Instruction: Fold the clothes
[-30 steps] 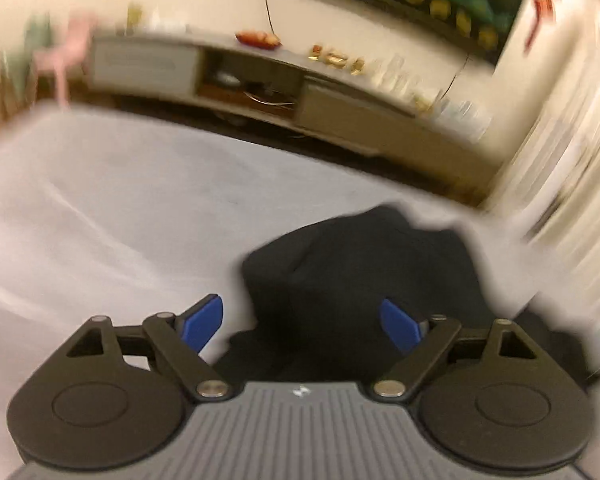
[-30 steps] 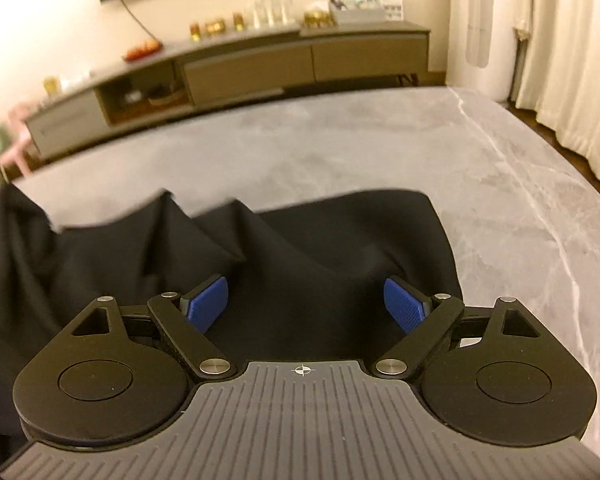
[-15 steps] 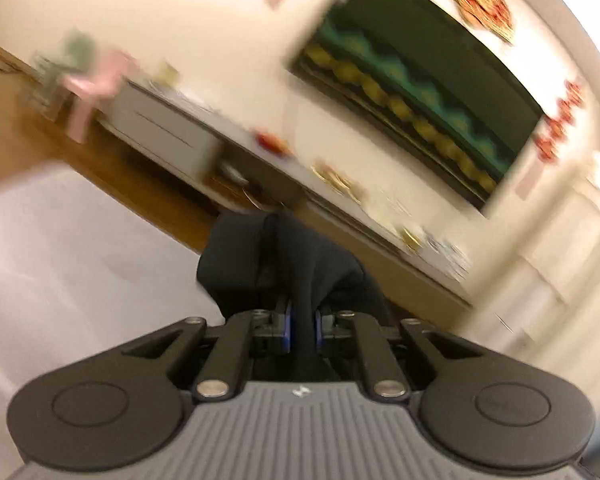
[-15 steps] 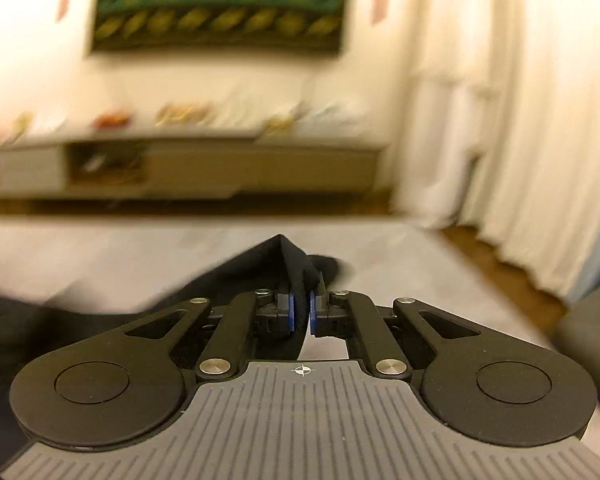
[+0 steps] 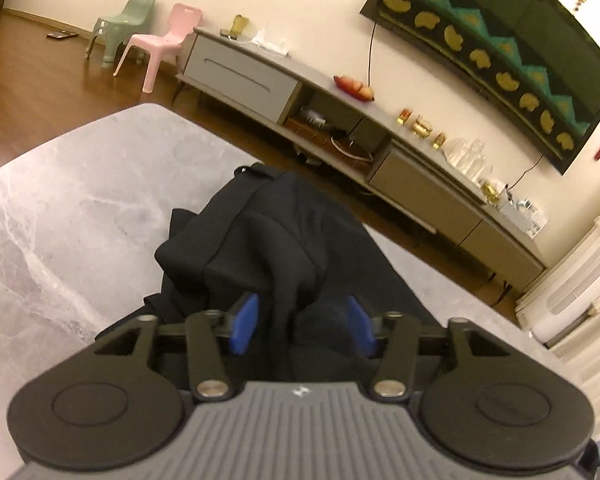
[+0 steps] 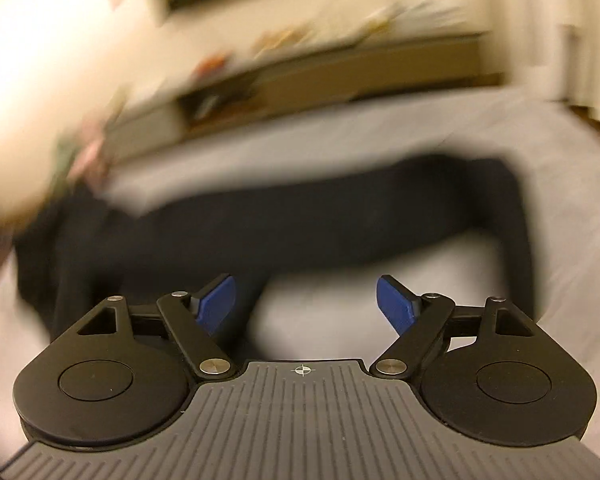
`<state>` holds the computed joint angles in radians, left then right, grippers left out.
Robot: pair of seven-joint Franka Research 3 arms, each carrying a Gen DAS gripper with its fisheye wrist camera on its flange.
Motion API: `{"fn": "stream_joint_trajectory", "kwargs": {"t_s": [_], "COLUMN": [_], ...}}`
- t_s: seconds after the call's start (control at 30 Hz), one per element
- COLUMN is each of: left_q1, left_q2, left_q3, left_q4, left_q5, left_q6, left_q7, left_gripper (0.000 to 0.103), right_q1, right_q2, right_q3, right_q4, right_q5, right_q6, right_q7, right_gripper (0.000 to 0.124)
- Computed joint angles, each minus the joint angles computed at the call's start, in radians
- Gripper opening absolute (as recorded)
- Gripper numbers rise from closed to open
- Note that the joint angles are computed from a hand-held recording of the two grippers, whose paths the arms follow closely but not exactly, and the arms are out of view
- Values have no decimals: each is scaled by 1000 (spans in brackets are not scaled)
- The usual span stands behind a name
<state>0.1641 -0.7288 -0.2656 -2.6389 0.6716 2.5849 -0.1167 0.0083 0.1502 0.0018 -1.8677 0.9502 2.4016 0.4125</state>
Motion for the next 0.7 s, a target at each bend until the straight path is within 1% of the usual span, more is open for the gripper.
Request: {"fn": "stream_joint_trajectory", "kwargs": {"t_s": [0.03, 0.07, 0.1, 0.13, 0.17, 0.2, 0.23, 0.27, 0.33, 0.4, 0.47, 0.5, 0.53, 0.6, 0.63, 0.67, 0.7], "left_q1": [30, 65, 64, 50, 57, 66, 73, 78, 73, 75, 79, 78, 76, 65, 58, 53, 47], "left_q2": [25, 85, 110, 132, 158, 193, 214, 234, 224, 210, 197, 195, 196, 224, 241, 258, 275], "left_q3": [-9, -22, -14, 6, 8, 7, 11, 15, 31, 44, 53, 59, 63, 70, 73, 75, 77], "left_q4": [11, 47, 61, 72, 88, 117, 129, 146, 137, 124, 111, 106, 103, 119, 130, 140, 151], "left_q5": [-16, -6, 12, 34, 40, 50, 64, 76, 86, 92, 94, 91, 86, 65, 54, 45, 35], "left_q6": [31, 51, 46, 44, 45, 41, 44, 43, 51, 66, 83, 91, 97, 87, 81, 80, 78], "left_q7": [24, 13, -8, -25, -31, -38, -46, -56, -79, -101, -118, -114, -108, -73, -57, -47, -36], "left_gripper": [52, 52, 52, 52, 52, 52, 52, 52, 52, 52, 53, 55, 56, 56, 57, 57, 57], "right_q1": [28, 36, 54, 69, 83, 89, 92, 92, 104, 107, 101, 91, 77, 48, 42, 11, -10], "right_q2": [-28, -58, -82, -91, -98, -102, -107, -113, -132, -168, -184, -174, -157, -94, -66, -48, -28], "right_q3": [-9, 17, 26, 34, 40, 41, 35, 25, 20, 8, -20, -36, -50, -64, -88, -77, -82], "right_q4": [-54, -122, -176, -209, -237, -245, -246, -240, -260, -274, -234, -189, -138, -55, -23, -26, -16], "right_q5": [-17, -29, -36, -8, 32, 99, 109, 88, 87, 235, 448, 545, 604, 560, 483, 337, 227], "right_q6": [32, 110, 167, 218, 263, 272, 247, 206, 234, 283, 333, 368, 401, 436, 414, 337, 231], "right_q7": [-44, -87, -130, -190, -256, -325, -344, -329, -340, -468, -582, -602, -592, -459, -347, -187, -67], "right_gripper": [80, 80, 80, 79, 74, 68, 41, 0, 0, 0, 0, 0, 0, 0, 3, 8, 11]}}
